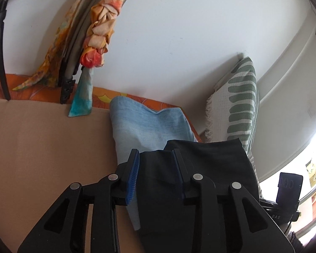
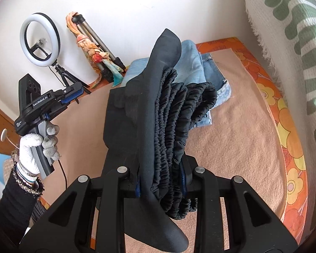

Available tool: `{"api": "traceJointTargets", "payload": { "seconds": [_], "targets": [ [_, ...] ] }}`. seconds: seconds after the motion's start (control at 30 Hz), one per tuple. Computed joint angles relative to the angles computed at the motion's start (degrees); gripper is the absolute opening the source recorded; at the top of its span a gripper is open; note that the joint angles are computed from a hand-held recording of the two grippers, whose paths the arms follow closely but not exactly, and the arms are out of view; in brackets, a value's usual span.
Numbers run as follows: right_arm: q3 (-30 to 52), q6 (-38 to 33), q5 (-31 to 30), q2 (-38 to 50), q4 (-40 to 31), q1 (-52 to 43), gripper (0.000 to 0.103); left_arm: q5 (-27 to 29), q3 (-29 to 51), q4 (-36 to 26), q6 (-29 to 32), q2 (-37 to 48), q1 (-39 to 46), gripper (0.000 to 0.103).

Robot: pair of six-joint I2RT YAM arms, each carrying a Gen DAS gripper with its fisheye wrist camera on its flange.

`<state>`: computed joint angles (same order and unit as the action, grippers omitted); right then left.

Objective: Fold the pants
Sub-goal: 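Lift the folded dark trousers with both tools and carry them onto the jeans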

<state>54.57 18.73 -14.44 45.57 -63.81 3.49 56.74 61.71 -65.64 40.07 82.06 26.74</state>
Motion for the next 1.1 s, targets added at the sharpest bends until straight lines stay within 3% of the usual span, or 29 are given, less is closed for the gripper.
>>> {"api": "traceJointTargets", "payload": {
  "seconds": [0.1,0.53,0.63,0.67,0.77,0.9,1.1],
  "targets": [
    [-2.3,-2.7,-3.1,0.6,1.2,-4.6,0.028,-2.0,-2.4,4.7,-2.5,0.0,-3.2,0.043],
    [-7.1,-9.5,-9.1,1.7,2.9,-13.7,0.028,-7.2,-8.3,18.4,-12.4,3.9,-12.3,0.046],
    [-8.1,-10.2,-9.8,1.7,3.1,-15.0,0.028,-5.2,-8.7,19.2,-13.3,4.9,-11.6,0.038],
    [-8.3,-10.4,-10.1,1.6,3.2,-15.3,0.028,-4.5,-8.8,18.9,-12.9,5.1,-11.3,0.020],
    [-8.5,-9.9,-10.3,1.5,3.3,-15.4,0.028,-4.5,-9.7,19.6,-12.1,3.3,-11.8,0.004],
    [-7.9,-7.9,-9.0,-0.2,2.7,-13.3,0.028,-3.1,-10.8,19.4,-12.7,-1.1,-11.8,0.003],
    [-3.1,-4.4,-5.8,-4.2,-0.4,-7.6,0.028,1.2,-6.5,10.1,-7.2,-6.3,-8.0,0.002]
  ]
}}
